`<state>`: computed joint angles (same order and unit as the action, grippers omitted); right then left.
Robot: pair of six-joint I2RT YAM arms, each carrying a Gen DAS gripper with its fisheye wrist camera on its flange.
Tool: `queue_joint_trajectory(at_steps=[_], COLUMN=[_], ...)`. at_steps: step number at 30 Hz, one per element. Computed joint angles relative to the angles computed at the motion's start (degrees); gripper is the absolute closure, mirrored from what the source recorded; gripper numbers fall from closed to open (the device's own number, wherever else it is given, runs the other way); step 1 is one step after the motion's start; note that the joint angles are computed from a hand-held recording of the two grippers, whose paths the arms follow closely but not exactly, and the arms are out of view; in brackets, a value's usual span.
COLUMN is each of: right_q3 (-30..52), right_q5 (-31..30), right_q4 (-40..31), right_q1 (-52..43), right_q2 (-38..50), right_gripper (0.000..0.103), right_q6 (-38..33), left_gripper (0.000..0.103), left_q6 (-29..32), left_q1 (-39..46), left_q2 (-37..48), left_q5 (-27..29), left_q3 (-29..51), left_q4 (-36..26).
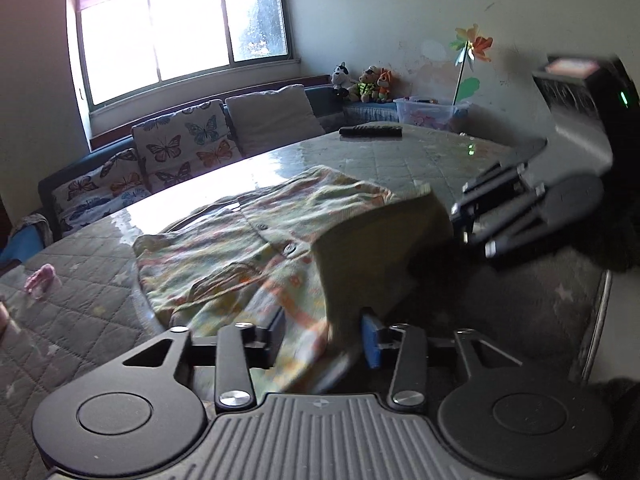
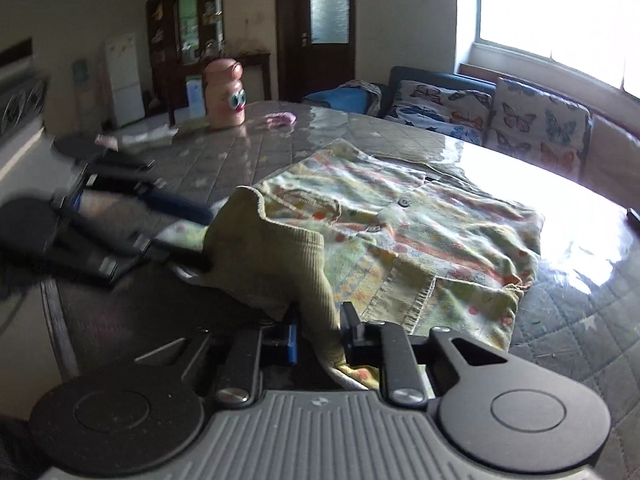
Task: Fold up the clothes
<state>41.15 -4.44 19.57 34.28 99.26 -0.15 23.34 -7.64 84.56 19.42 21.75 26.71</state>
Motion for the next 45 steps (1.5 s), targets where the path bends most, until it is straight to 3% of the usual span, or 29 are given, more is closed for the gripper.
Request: queue_joint_trajectory(at_steps=[4,10,14,16,20,23,26,30,33,38,45], right_q3=[0.4,0.7,-0.7,-1.7,-4.2,-7.2,-10.1,-13.3,-12.5,-9.2,0.7], right_q5=[-0.5,0.6,1.2,1.5,1.5,1.0,1.1,1.5,2.7,1.1,-3.0], right_q4=[0.4,1.4,3.0,3.9,4.6,3.1,-0.5,-10.4,-15.5,-15.0,-13.9], right_q1=[-0.6,-0.2,0.2,0.4,0.8,1.6,3.0,6.4,8.0,4.8,-2.0], right_q2=[-0.7,-0.9,-1.6,-2.3,-5.9,-11.2,-18.2,-31.9,-35.7,-31.6,-19.7], right_gripper=[0.087,0.089,0.092,0.094,0.095,0.095,0.095,0.095,0.096,0.096,0.096], right_q6=[1.8,2.2,3.2,3.6,4.3,4.3,4.4,4.2,3.8,3.3,0.2], left_gripper=[0.054,0.054,0.085,0.091,0.094,0.095,0.095,0.095,0.094,0.094,0.094], left_q6=[3.8,9.5,9.6,8.9,8.3,8.5,8.4,9.3,9.1,5.8,3.8], left_q1=[0.5,-1.8,-2.2,-1.5,-0.5,0.4,2.5,5.1,4.8,3.2,3.2], left_q2=[-0.3,5.7,7.7,5.9,-2.2,-11.1,-24.8,-43.2,-48.9,-40.8,-21.1], left_q5=[-4.0,-11.8,-13.2,-11.9,-9.2,-6.7,-2.6,2.3,2.9,1.3,0.3], left_q3=[-3.6,-6.7,-6.8,-6.9,-8.0,-8.7,-9.8,-9.1,-8.3,-6.8,0.7], left_q4=[3.1,15.2,17.5,16.0,9.5,0.9,-12.7,-33.2,-39.6,-31.4,-17.8])
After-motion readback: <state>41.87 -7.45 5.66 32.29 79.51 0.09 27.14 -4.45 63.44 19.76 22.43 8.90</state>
